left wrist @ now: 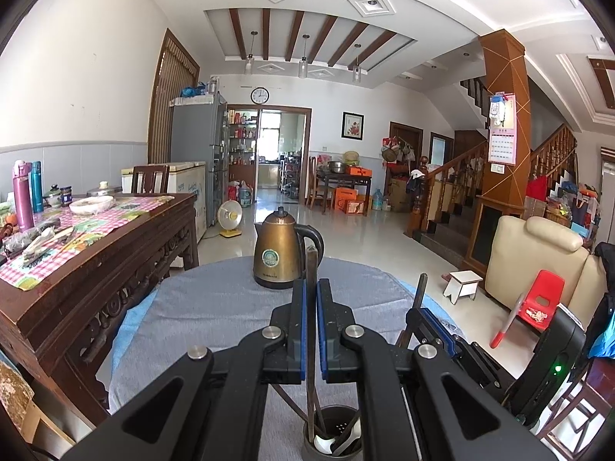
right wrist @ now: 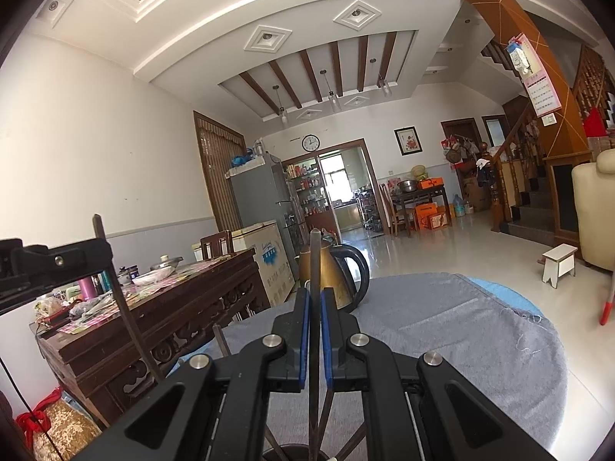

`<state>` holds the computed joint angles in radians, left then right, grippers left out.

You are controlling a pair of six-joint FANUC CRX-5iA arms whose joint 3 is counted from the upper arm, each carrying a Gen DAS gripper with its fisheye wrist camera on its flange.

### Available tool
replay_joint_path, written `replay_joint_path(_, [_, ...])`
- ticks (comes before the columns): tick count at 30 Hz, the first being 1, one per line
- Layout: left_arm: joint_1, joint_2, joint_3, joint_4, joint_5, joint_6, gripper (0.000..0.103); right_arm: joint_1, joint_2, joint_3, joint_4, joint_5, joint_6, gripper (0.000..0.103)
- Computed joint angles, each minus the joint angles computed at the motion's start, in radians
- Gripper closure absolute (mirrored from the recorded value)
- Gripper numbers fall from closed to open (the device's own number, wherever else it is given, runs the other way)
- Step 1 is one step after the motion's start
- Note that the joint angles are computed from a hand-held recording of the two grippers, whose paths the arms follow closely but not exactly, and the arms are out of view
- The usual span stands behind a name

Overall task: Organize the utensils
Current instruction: 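Lower the left tool's chopstick into the holder while the right tool inserts its own, then open the left tool releasing its chopstick while the right tool releases its own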

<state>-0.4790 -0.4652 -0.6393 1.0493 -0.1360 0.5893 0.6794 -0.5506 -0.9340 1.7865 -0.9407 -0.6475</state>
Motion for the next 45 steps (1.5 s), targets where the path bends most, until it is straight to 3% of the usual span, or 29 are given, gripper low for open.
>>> replay_joint_path(27, [0.086,0.048,0.019,-0.044,-0.164,0.077,0.098,0.068,-0.042,-0.025,-0.073,0.039,0.082,0.096])
replay_joint_path(45, [0.144,0.047,0.015,-0.186,-0.297,0.178,0.098,0.201,-0.076,-0.057,-0.205,-0.066,0.159,0.096])
